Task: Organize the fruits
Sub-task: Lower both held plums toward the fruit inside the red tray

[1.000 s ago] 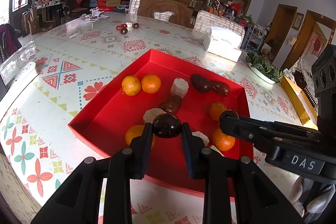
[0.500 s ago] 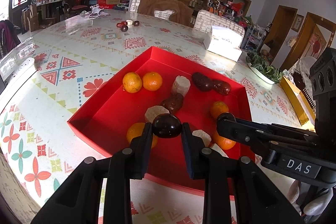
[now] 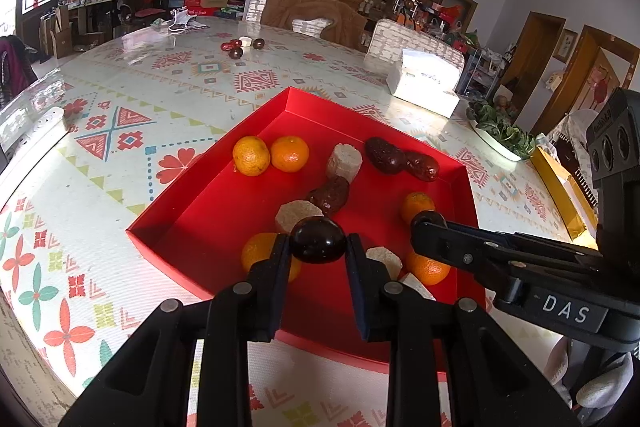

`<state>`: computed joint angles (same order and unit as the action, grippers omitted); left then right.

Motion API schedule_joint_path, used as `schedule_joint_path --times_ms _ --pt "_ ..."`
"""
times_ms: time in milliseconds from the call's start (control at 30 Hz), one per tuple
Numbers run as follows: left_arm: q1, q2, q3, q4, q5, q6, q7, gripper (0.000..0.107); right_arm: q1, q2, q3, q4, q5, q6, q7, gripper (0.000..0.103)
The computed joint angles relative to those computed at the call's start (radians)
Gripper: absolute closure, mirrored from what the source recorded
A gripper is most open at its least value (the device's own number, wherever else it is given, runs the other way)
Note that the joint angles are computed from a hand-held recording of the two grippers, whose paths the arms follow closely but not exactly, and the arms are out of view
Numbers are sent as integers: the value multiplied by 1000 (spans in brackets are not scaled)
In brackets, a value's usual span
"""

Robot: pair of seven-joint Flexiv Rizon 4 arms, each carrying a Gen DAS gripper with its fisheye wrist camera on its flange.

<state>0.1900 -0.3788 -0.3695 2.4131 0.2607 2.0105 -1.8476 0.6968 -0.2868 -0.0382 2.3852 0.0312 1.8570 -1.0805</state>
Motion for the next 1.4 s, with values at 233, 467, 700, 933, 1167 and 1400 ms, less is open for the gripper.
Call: schedule_joint_path --times_ms 233,467,700,933,1167,1400 --pt "4 0 -4 -1 2 -3 0 81 25 -1 -40 -15 -7 -24 -3 74" --pt "-10 -1 4 -3 -6 -3 3 81 -50 -30 -5 -67 -69 -71 31 74" --pt "-37 -15 -12 -23 -26 -29 7 81 -50 -57 -45 -115 -145 -120 71 74" --pt "-18 -34 -65 -41 -41 -61 22 81 -255 -106 140 -189 -197 -163 82 74" --pt "-8 -42 -77 -45 -51 -60 35 80 -376 -149 260 -224 -207 -178 79 73" --pt "9 -44 -90 -43 -49 -60 39 75 -442 -165 333 -238 -204 -179 70 73"
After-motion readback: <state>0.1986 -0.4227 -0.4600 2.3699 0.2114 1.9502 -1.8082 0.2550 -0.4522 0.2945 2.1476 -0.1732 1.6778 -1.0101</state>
